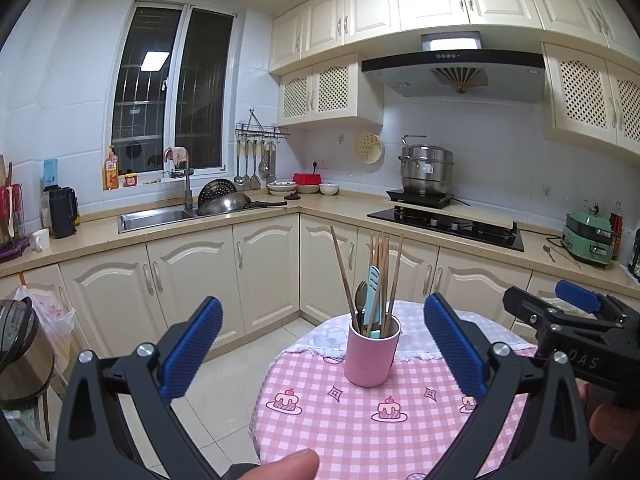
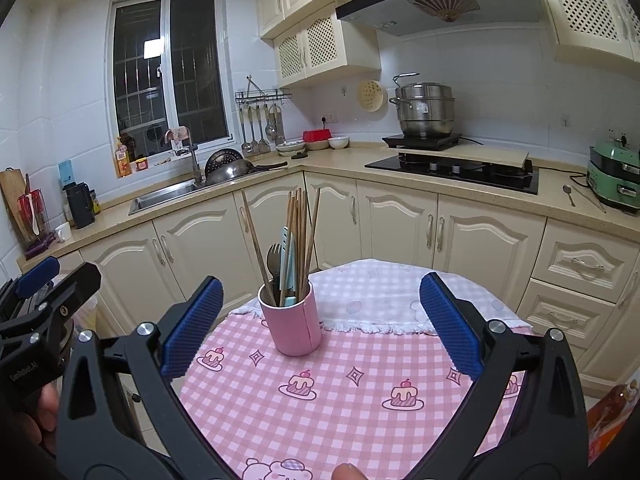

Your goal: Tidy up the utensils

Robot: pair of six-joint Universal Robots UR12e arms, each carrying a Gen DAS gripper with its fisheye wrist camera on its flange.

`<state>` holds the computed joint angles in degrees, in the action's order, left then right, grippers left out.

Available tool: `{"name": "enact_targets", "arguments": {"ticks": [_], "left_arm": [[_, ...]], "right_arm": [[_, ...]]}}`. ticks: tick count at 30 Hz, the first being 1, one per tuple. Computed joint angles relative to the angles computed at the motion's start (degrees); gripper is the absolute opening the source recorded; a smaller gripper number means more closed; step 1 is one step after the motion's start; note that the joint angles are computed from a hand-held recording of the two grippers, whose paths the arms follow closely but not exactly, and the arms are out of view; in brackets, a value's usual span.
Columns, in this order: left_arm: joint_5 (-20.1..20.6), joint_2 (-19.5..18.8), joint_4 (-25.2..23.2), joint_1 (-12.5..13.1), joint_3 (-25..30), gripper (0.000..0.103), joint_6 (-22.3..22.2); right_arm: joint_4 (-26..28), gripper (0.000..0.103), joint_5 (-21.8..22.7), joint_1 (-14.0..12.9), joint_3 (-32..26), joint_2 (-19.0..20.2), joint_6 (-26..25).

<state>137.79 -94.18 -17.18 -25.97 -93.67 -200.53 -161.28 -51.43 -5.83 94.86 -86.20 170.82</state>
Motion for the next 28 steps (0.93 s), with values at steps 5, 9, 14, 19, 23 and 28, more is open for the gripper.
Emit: {"name": "enact_targets", "arguments": {"ticks": [5, 9, 14, 19, 23, 28], "left_arm": [[0.6, 0.7, -1.4, -0.4, -0.5, 0.099, -2.7], [1.7, 1.0, -1.8, -0.6, -0.7, 0.099, -2.8], [1.7, 1.0, -1.4, -0.7, -0.9, 0.099, -2.4], [1.5, 0.8, -0.7, -0.7, -0.9, 0.099, -1.7], [1.6, 0.9, -1.8, -0.8, -0.7, 0.099, -2.6], [0.9, 1.1, -2.9, -0.4, -0.8, 0.099, -3.6]], "right_arm": [[-1.1, 0.097, -0.1, -0.3, 1.0, -0.9, 0.0], [-1.2, 0.097, 0.2, -0.4, 1.3, -1.3, -0.2], [-0.8, 0.097, 0.3, -0.2, 1.3, -1.3, -0.4], [-0.2, 0.097, 0.2, 0.0, 1.4, -1.3, -0.8], [0.0, 0.097, 0.1, 0.2, 1.4, -1.3, -1.0], [-0.1, 0.097, 0.2, 0.1, 1.4, -1.2, -0.8]]}}
